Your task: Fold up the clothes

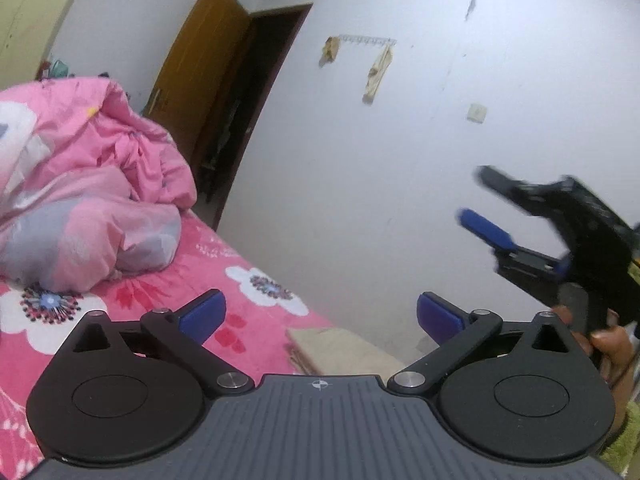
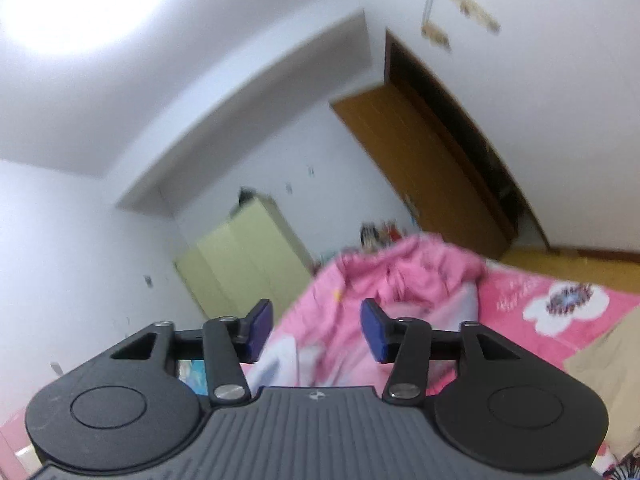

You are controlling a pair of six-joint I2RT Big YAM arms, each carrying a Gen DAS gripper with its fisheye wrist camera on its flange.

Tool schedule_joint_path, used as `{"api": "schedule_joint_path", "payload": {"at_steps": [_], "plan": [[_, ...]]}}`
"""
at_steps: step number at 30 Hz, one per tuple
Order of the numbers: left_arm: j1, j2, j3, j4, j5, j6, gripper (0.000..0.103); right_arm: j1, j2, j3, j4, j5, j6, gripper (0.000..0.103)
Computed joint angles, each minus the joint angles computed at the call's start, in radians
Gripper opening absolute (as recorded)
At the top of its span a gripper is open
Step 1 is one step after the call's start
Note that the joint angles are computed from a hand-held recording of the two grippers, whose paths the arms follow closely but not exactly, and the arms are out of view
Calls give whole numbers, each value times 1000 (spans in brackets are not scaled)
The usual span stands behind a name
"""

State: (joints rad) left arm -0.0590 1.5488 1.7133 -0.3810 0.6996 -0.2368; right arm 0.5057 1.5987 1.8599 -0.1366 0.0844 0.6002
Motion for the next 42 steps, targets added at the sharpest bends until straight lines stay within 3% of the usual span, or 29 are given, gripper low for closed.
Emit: {"api": "schedule_joint_path", "payload": {"at_steps": [9,11,16,18,20,22,27,28,31,39,42], "plan": [[48,-95,-106,65,112,-15,103,149,-232,-229,112,337,-190,85],[48,-109,-122,76,123,-12,103,184,-266,-251,120,417,-244,94],[30,-132,-157,87,144,1,103,277,-297,-277,144,706,-484,103],[15,-135,-169,77,145,15,103,302,-288,-278,127,822,-561,103],[-2,-133,-174,56,138,30,103,315,-276,-270,72,902,-577,103],[-19,-128,-175,32,129,41,103,319,-260,-260,-14,961,-544,103],[-62,-115,-171,-21,94,70,103,300,-204,-174,-417,995,-263,103],[-71,-115,-173,-29,81,80,103,298,-197,-173,-459,999,-233,103],[-96,-114,-176,-64,47,114,103,306,-175,-169,-543,1016,-167,103],[-149,-99,-170,-175,-32,144,103,330,-144,-187,-751,1084,117,103],[-176,-88,-163,-208,-63,159,103,325,-147,-201,-839,1065,225,103]]}}
